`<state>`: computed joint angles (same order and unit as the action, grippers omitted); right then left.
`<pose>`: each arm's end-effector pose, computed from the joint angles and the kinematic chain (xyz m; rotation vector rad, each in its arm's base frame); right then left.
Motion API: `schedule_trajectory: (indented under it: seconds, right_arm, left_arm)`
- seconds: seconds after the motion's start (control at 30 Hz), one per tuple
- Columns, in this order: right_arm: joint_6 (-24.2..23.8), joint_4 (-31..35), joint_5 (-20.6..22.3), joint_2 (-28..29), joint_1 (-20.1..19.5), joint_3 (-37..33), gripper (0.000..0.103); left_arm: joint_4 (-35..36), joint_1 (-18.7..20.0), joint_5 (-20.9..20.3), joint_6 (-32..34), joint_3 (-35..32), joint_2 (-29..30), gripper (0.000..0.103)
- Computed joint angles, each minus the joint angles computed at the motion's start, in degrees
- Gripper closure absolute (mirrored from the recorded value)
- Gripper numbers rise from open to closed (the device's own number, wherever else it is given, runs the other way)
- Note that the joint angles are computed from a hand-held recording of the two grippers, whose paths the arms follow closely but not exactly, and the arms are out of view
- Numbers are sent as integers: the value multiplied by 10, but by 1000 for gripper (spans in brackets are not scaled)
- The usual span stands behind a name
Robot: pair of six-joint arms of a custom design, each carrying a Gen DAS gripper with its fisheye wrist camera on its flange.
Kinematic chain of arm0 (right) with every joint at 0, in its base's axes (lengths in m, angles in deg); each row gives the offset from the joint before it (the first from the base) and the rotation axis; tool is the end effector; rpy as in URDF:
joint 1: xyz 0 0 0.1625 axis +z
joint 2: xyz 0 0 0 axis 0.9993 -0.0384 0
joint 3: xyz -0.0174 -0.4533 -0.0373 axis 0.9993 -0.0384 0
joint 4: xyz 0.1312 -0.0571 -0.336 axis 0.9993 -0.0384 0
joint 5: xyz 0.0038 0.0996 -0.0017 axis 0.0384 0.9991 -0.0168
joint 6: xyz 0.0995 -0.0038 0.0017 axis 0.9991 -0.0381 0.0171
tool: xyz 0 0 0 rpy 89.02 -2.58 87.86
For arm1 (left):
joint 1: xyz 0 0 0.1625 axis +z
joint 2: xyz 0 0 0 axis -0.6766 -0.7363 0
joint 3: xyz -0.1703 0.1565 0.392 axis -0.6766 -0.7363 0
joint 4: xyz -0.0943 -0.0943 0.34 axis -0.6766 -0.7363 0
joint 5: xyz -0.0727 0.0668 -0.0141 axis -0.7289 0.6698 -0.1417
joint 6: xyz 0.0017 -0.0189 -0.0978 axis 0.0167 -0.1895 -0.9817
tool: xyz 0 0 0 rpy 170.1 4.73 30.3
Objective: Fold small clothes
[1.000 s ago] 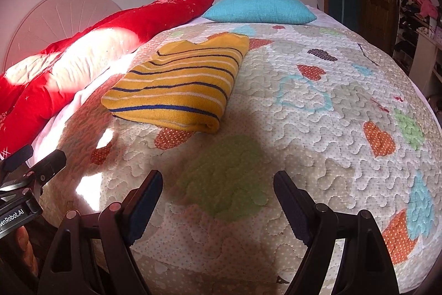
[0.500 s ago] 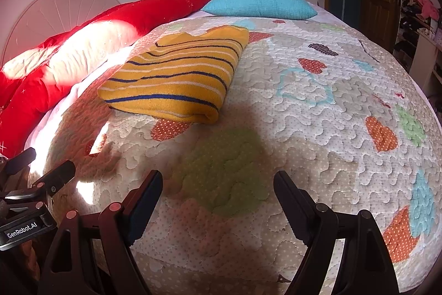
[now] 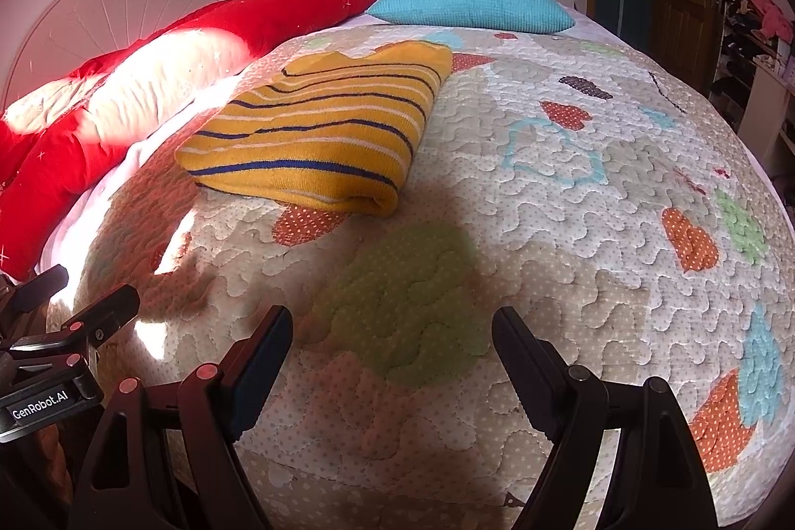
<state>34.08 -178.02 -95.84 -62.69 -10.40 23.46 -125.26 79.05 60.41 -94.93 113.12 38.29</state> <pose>-0.0197 -0.6448 0.3051 0.8355 -2.4677 0.6777 -0.3833 -0.5637 -0.0617 -0.0315 2.0123 -0.9647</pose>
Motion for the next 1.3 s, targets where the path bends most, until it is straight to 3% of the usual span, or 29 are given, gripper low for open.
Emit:
schedule_trajectory:
  seconds: [0.7, 1.03, 1.3]
  right_arm:
    - [-21, -19, -19, 8, 3, 5, 17]
    - [-61, -98, -64, 26, 16, 23, 17]
    - [-94, -148, -66, 30, 17, 37, 17]
  left_arm:
    - [-21, 10, -21, 0, 6, -1, 0]
    - [-29, 12, -24, -1, 11, -2, 0]
    - [-16, 12, -26, -5, 3, 2, 0]
